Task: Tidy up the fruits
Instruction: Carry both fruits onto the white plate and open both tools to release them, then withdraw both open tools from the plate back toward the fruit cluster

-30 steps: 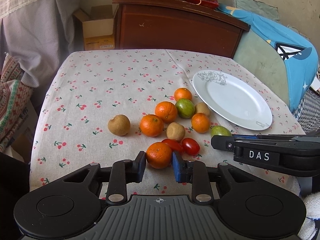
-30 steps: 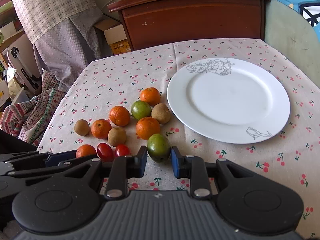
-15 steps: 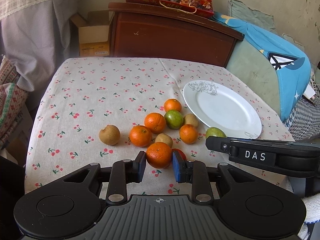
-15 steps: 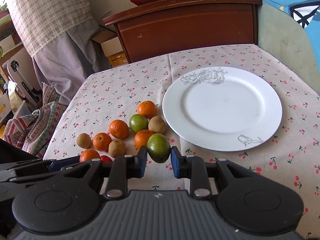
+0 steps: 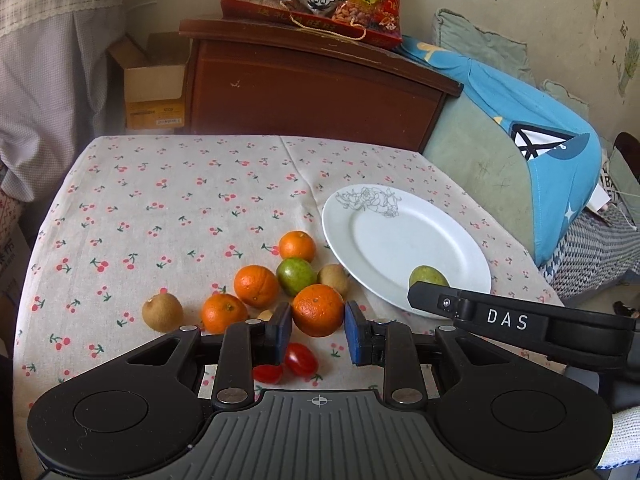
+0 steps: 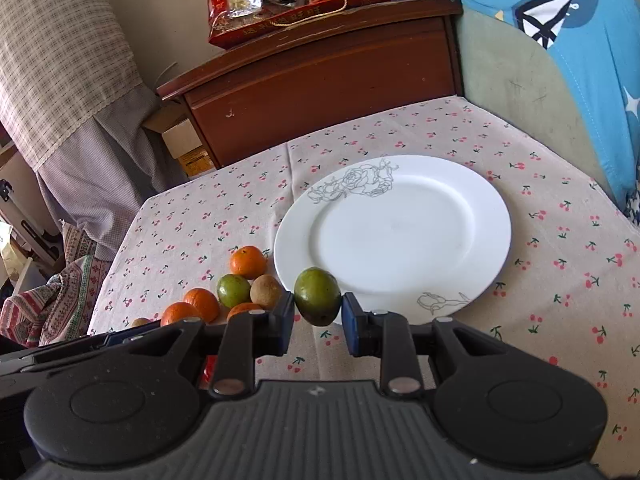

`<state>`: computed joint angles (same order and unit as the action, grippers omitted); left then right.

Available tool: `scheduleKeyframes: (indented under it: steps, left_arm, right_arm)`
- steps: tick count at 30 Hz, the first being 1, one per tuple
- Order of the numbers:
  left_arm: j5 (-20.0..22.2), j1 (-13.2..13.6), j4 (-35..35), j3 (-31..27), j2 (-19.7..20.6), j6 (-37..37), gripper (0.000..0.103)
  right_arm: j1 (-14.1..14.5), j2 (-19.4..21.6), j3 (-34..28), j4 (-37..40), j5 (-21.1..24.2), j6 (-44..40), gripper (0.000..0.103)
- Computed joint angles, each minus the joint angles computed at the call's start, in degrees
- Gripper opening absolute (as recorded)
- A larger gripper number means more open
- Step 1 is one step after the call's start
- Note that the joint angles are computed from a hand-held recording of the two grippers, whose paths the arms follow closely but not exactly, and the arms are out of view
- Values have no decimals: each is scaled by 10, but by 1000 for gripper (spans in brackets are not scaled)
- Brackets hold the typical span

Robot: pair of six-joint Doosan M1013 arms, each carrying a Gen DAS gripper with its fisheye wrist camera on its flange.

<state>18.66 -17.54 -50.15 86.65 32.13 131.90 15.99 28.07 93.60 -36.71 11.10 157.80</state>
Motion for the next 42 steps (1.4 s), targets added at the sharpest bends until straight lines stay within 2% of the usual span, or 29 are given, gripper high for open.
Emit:
scheduleKeyframes:
  steps: [3,7,21,27,33,35,42]
  left_arm:
    - [7,-2,-18,-15,9,12,26]
    - [18,-4,-21,-33,21,8,26]
    - [56,-14,-8,-90,61,-8,26]
    - [63,-16,3,-100,70,-21,27]
    - [59,-14,-8,-97,67,-22,38]
    - [55,-13,2,-97,66,-39,47]
    - [58,-8,-23,-85,57,-26,53]
  right_arm:
    - [-2,-1,2,-39,12,57,26]
    - [-4,0,0,-55,25,90,26]
    - [-11,7,-4,-27,38,115,26]
    - [-9,8,-5,-61,42,155,29]
    - [-11,7,-3,-58,37,163,30]
    - [-11,7,-3,-64,36,170,30]
    - [-10,5,-1,-69,32,175,35]
